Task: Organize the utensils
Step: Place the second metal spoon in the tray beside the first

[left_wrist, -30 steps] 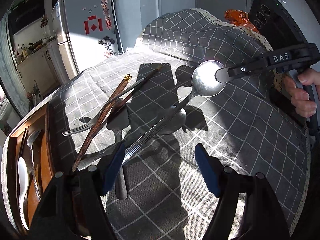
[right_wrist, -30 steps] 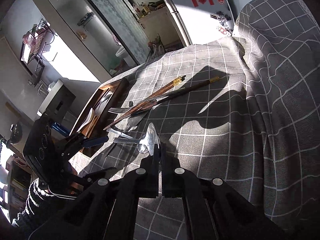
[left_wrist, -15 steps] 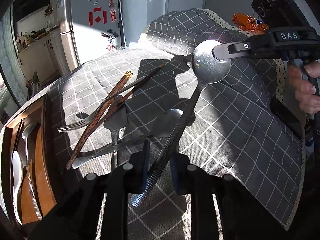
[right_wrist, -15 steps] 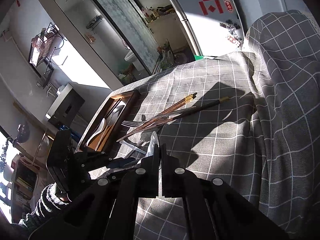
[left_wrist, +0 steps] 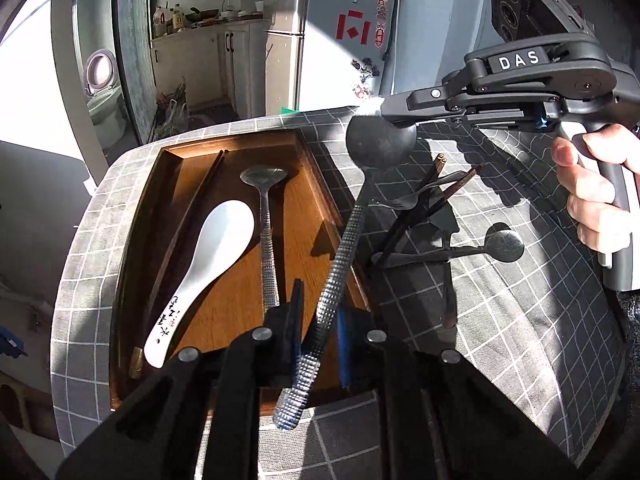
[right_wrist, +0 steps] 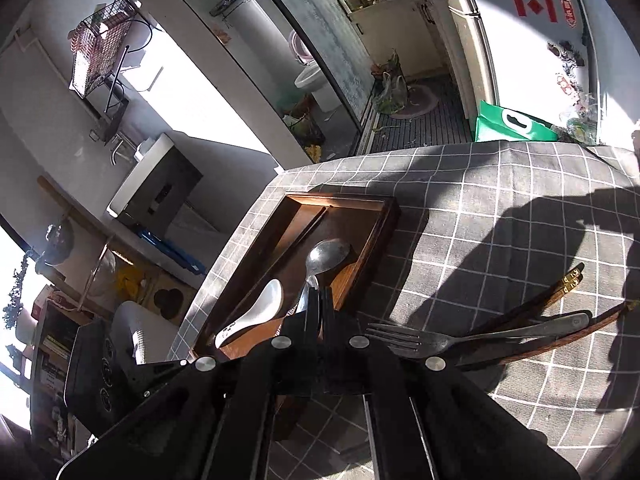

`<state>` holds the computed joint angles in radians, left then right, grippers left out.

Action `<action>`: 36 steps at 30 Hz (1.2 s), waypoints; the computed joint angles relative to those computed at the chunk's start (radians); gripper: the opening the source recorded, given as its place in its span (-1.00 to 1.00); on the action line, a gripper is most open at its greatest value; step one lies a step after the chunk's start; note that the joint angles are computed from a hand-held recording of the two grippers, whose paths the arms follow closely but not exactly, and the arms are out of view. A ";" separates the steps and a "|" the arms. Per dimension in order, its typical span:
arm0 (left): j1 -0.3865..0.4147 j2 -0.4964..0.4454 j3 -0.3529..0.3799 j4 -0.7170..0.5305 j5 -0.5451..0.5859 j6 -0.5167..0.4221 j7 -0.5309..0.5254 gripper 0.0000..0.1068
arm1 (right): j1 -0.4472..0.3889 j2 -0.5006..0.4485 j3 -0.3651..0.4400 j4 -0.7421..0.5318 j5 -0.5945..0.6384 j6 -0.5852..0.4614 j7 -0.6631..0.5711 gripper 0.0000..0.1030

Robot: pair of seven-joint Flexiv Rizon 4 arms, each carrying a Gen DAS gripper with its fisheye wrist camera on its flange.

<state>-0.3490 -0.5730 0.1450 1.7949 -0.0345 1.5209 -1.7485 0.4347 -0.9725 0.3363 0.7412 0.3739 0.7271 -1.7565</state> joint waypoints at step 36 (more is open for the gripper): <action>0.042 0.010 -0.116 0.032 0.071 0.146 0.073 0.37 | -0.231 0.285 0.049 0.591 0.119 0.311 -0.061 0.33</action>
